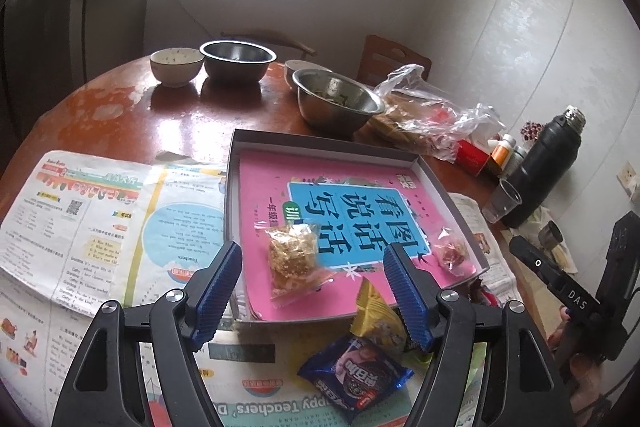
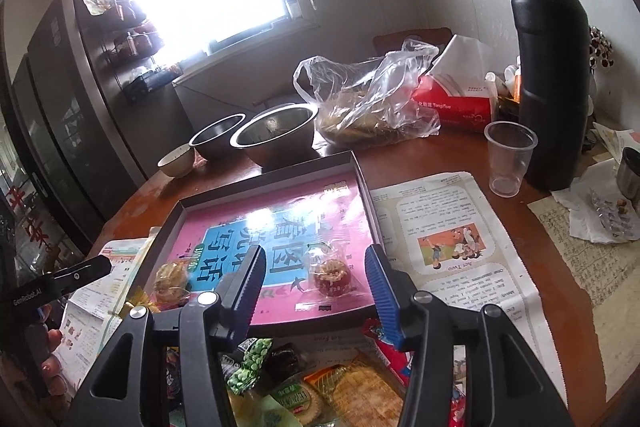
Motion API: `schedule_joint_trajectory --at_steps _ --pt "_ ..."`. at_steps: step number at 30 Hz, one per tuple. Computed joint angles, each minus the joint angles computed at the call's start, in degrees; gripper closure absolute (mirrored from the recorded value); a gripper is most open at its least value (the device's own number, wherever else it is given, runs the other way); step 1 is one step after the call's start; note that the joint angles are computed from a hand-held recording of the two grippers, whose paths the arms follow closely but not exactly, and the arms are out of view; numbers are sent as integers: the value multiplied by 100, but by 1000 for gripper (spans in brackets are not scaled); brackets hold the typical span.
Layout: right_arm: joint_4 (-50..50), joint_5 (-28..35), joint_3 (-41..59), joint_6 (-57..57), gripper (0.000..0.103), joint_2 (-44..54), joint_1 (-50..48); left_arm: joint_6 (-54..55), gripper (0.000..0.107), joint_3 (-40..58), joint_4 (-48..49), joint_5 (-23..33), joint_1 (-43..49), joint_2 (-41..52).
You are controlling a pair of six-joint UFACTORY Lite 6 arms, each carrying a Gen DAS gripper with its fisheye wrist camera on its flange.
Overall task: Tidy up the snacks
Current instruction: 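Move both grippers back toward the remaining snacks beside the tray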
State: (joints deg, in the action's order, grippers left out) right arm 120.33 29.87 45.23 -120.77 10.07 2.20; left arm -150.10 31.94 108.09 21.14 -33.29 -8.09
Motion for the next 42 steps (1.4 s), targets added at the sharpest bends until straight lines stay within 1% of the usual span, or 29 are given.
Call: schedule_joint_trajectory --at_steps 7,14,20,29,33,35,42 --pt "-251 180 -357 125 49 -359 -204 238 32 -56 -354 82 -266 -92" --pt "-519 297 -571 249 48 -644 -390 419 32 -20 -627 143 -508 -68" --pt "-866 474 -689 479 48 -844 -645 801 32 47 -1083 277 -763 -61" --pt "-1230 599 -985 560 47 -1137 -901 946 32 57 -1308 289 -1035 63" --pt "-1416 683 -1108 626 47 -1187 -908 886 32 14 -1335 296 -1150 144" --pt "-1512 721 -1117 675 46 -1127 -886 725 32 -21 -1195 243 -1168 191" --pt "-1487 694 -1163 558 46 -941 -614 393 32 -2 -926 127 -1234 442"
